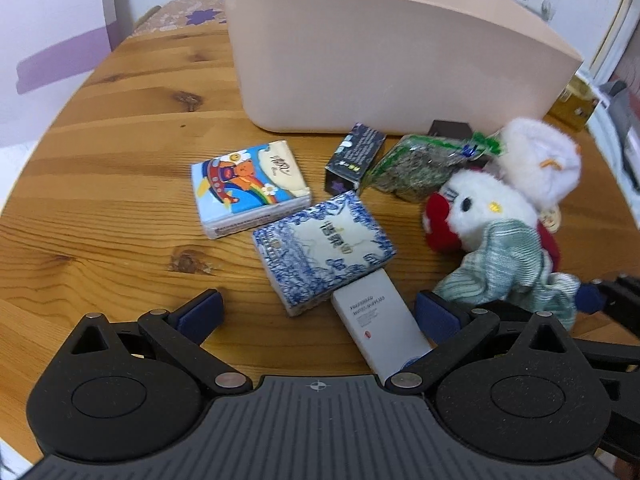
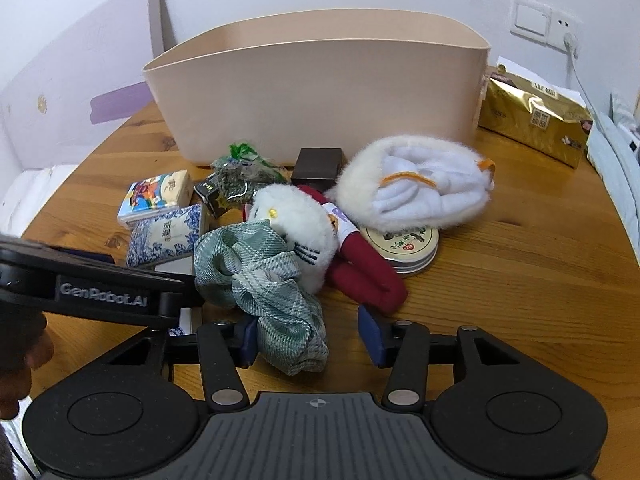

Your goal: Organize objects

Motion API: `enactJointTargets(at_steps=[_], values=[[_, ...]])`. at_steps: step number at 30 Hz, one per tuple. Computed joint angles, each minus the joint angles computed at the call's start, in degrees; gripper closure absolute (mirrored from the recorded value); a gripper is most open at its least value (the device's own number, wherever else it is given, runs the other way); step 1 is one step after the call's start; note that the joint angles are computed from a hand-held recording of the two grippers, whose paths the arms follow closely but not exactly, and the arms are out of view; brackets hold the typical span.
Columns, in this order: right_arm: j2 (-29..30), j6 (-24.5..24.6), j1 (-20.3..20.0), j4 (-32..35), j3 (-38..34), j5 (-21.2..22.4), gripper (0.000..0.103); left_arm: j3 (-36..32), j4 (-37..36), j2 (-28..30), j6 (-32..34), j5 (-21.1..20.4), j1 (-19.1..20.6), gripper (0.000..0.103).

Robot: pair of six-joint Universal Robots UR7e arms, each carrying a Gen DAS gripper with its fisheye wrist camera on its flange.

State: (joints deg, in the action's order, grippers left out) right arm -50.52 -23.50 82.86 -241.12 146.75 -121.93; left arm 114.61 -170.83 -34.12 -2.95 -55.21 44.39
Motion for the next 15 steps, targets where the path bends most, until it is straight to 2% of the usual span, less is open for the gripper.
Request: enactJointTargets(at_steps=[4, 7, 10, 12, 13, 15], values=[[0.33, -0.76, -0.39, -1.2, 0.28, 1.02, 0.045, -0.18, 0.45, 0.28, -0.25, 1.79, -0.1, 0.0], [-0.61, 0.62, -1.88, -1.67, 1.2, 4.27, 0.045, 0.54, -1.25, 0.44, 1.83, 2.27, -0.17, 0.001], [-0.43, 0.52, -2.05, -2.0, 1.29, 4.75, 0.053, 1.46, -3.59, 0.29, 2.95, 1.93, -0.14, 0.009], [-0.52, 0.53, -2.5, -2.27, 1.77, 6.39, 0.068, 2.26, -6.27, 0.25, 4.59, 1.54, -0.2, 0.026], [-0.61, 0.7, -2.62, -2.29, 2.02, 7.15, 0.072, 2.37, -6.49, 0.16, 4.79, 1.41, -0.34, 0.03], [-0.09, 0.21, -2.27, -3.2, 2.03, 6.9, 0.08, 2.62, -6.99, -0.18, 5.57, 0.97, -0.44, 0.05]])
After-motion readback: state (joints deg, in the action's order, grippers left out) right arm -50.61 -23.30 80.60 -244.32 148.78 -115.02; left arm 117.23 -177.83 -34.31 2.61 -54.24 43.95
